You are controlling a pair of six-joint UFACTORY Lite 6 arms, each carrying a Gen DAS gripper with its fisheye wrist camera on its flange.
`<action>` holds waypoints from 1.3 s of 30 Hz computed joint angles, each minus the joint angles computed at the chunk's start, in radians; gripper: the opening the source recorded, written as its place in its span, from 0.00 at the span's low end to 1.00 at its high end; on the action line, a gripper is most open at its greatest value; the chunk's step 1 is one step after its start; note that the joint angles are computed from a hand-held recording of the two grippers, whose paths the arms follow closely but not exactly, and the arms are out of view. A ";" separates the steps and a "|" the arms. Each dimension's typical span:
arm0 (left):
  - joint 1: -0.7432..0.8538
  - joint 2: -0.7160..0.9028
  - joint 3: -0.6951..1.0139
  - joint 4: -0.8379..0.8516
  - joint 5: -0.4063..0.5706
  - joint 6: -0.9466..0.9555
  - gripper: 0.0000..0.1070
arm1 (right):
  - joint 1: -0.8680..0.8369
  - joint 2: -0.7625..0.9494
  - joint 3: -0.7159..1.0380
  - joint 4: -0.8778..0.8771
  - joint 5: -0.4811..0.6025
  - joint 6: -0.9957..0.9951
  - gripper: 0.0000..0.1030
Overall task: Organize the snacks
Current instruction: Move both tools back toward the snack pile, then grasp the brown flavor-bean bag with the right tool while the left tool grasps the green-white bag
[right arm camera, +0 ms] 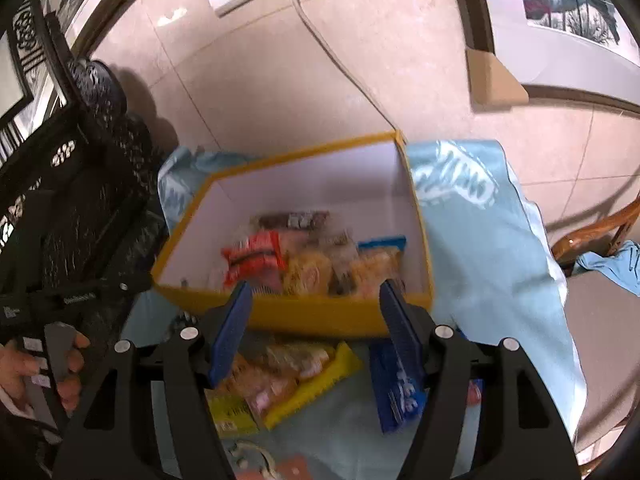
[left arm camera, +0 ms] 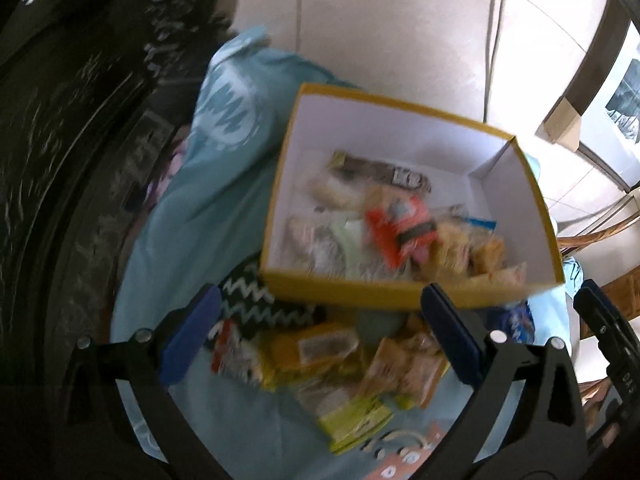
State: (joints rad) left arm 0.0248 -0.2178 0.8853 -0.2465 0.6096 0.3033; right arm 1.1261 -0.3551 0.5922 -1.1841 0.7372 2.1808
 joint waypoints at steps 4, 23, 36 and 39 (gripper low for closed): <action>0.060 -0.082 -0.127 0.003 0.010 0.059 0.94 | 0.089 -0.012 -0.059 0.036 0.018 0.057 0.65; 0.290 -0.347 -0.504 0.029 0.023 0.306 0.94 | 0.242 0.478 0.176 -0.017 -0.098 0.069 0.65; 0.458 -0.252 -0.461 -0.038 0.001 0.458 0.94 | 0.044 0.895 0.614 0.129 -0.215 -0.474 0.65; 0.463 -0.205 -0.450 -0.030 -0.035 0.442 0.94 | 0.008 0.932 0.627 0.133 -0.255 -0.495 0.59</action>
